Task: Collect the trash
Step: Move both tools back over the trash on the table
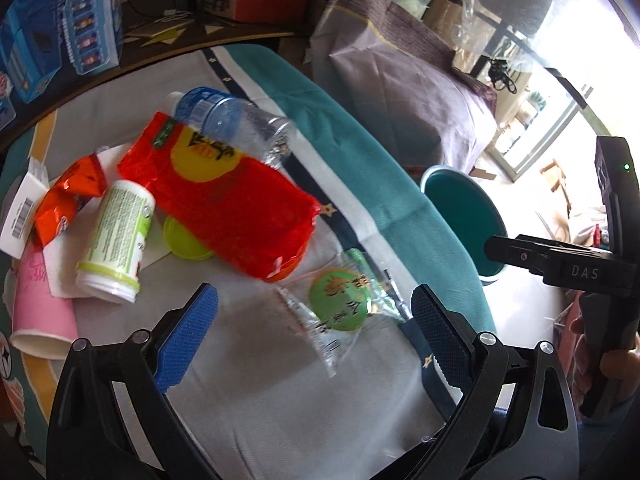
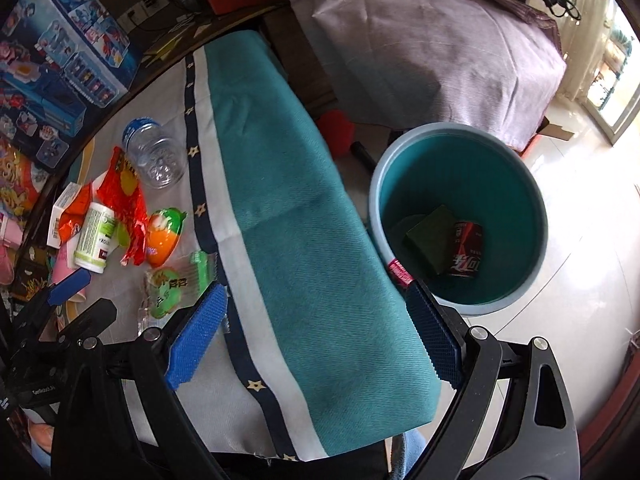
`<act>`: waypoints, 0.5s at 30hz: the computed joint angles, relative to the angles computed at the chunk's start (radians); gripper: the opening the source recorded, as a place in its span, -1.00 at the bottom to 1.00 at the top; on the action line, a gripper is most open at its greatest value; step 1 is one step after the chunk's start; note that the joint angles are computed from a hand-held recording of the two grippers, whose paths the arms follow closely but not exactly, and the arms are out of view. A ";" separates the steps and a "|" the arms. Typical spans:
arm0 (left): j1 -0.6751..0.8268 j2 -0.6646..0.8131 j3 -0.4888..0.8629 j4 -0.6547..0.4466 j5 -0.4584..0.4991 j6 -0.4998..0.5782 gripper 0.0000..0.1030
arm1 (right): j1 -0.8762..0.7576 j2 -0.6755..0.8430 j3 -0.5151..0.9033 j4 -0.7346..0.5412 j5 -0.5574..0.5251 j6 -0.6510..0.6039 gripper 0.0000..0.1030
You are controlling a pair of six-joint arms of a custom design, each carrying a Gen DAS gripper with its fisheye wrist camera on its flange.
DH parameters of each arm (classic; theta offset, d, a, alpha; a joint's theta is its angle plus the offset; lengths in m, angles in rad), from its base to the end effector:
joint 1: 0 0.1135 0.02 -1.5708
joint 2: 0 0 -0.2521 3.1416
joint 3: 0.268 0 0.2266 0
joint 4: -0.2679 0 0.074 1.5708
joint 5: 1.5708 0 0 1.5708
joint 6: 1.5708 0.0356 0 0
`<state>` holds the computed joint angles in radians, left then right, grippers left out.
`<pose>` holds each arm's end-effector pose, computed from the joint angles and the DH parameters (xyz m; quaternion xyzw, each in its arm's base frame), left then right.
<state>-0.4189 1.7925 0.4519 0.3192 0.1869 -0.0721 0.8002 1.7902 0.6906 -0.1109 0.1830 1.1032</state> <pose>0.2171 -0.1039 0.0674 0.1903 0.9396 -0.1528 0.2402 0.1899 0.1863 0.0901 0.1641 0.9660 0.0932 0.1768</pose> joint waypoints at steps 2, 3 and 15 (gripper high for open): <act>0.066 -0.002 -0.035 0.023 0.020 0.029 0.89 | 0.015 0.049 0.040 0.022 -0.033 -0.006 0.69; 0.094 -0.002 -0.045 0.028 0.030 0.041 0.89 | 0.024 0.076 0.063 0.031 -0.049 -0.008 0.69; 0.421 0.009 -0.122 0.047 0.150 0.235 0.89 | 0.082 0.389 0.438 -0.038 -0.169 -0.086 0.69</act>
<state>0.0023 1.8015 0.3303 0.3667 0.3370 0.1629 0.8825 2.1792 1.1285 -0.1487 0.0138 1.0177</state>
